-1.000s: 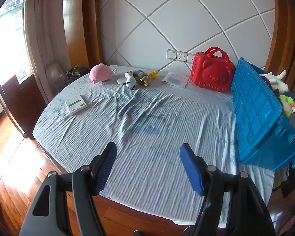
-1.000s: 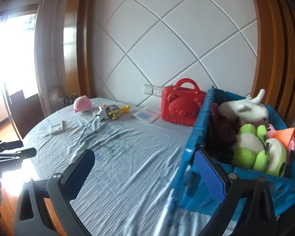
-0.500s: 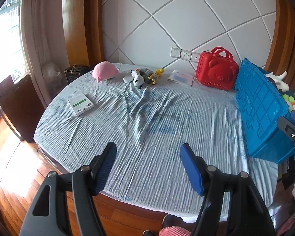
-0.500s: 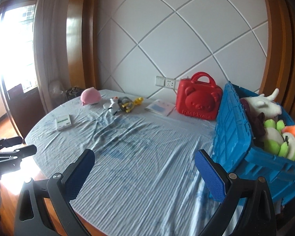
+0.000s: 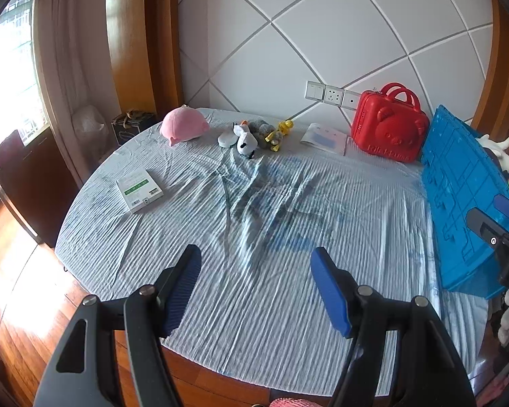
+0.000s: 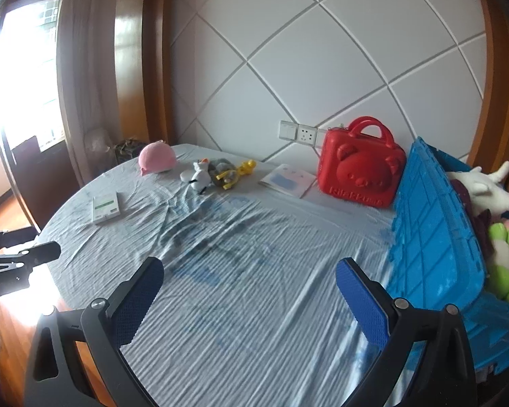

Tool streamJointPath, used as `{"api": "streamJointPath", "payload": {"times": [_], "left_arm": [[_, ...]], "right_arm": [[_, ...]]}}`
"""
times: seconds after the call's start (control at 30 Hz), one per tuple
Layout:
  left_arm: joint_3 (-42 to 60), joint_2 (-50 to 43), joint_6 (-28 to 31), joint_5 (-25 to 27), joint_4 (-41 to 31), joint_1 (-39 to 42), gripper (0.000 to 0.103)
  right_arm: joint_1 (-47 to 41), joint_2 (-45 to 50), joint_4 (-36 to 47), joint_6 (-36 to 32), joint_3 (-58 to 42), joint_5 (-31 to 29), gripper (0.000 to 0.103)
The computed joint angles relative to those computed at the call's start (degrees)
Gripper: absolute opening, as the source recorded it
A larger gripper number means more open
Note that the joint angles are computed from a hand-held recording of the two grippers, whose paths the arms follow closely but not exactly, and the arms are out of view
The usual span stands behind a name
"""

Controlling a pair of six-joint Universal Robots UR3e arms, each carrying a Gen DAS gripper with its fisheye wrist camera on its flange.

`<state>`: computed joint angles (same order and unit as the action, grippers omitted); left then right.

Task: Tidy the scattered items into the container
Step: 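Move both tools back over the bed toward the remaining toys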

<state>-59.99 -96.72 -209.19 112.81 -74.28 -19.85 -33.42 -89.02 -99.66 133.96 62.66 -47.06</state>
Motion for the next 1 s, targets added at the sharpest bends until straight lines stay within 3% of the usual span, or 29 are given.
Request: {"api": "streamJointPath", "payload": {"times": [0.23,0.5,0.77,0.87,1.0], "left_arm": [[6.2,-5.2,1.7,-0.8,-1.3,3.2,0.066],[4.2,-4.3,9.7,-8.0,1.5,11.5,0.066],[-13.5,8.8,29.9,-25.1,8.9,33.0,0.066],[-16.9,12.7,39.0,-32.9,7.6,44.4,0.066],[-15.1,12.1,49.2,-39.2,3.6,55.0,0.066]], "right_arm": [[5.9,12.2,-2.4,4.9,-11.9,-2.1,0.103],[12.1,18.6,-4.6,12.0,-18.9,-9.3,0.103],[25.2,18.9,-11.3,26.4,-16.6,-19.7,0.103],[32.6,19.1,-14.7,33.1,-15.3,-25.9,0.103],[41.4,21.8,-16.1,41.7,-18.9,-34.9,0.103]]}}
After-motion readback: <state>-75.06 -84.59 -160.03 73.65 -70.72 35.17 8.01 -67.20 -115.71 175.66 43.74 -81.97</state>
